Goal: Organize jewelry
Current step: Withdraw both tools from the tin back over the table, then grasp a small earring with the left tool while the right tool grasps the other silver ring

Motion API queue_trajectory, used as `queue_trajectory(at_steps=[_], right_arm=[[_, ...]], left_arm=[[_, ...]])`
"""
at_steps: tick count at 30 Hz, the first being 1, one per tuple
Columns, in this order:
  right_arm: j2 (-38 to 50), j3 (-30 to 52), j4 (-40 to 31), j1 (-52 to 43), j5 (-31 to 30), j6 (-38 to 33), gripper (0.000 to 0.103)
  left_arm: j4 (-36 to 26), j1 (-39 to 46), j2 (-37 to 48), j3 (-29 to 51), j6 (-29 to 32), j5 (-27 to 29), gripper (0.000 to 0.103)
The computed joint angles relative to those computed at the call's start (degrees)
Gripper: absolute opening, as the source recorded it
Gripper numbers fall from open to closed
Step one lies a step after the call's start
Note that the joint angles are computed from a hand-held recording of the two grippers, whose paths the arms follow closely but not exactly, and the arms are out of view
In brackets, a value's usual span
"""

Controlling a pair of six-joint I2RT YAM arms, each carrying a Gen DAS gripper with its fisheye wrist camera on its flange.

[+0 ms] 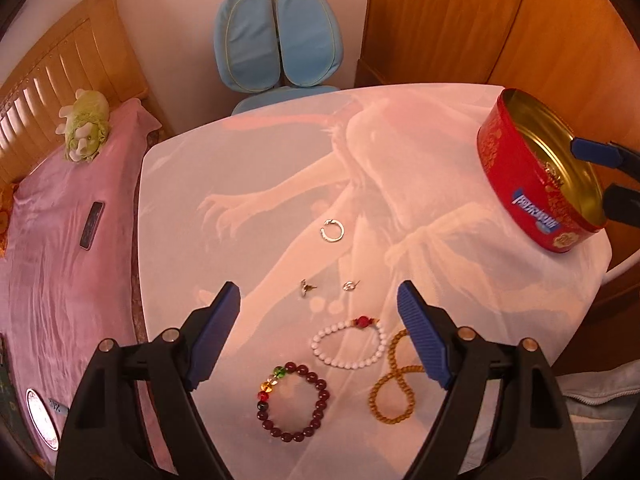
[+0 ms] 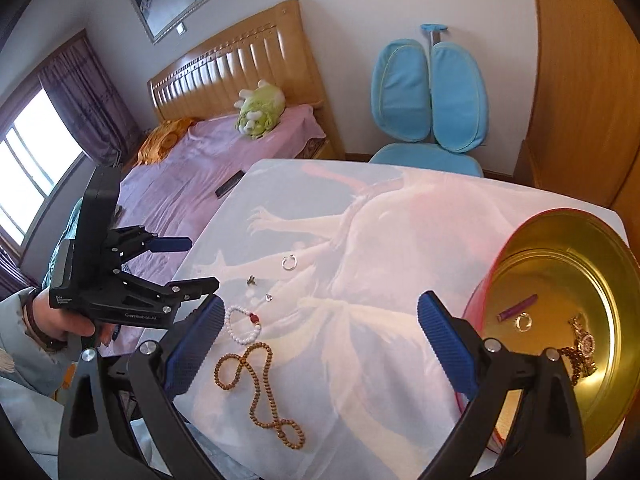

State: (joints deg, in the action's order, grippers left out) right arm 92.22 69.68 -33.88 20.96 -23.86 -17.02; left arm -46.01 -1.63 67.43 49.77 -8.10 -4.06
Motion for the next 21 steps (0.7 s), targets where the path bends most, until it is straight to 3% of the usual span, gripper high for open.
queue_trajectory(at_steps=[13,21], right_arm=[[23.12,11.96,2.72,13.30,13.59,5.53,0.098],[32.59,19.85,3.93,17.25,18.26,5.72,0.098]], left_arm=[[18.82,10.04,7.44,-11.11,12.12,6.95,0.079],[23.87,10.45,8.59,-13.54,16.84,7.98,0.079]])
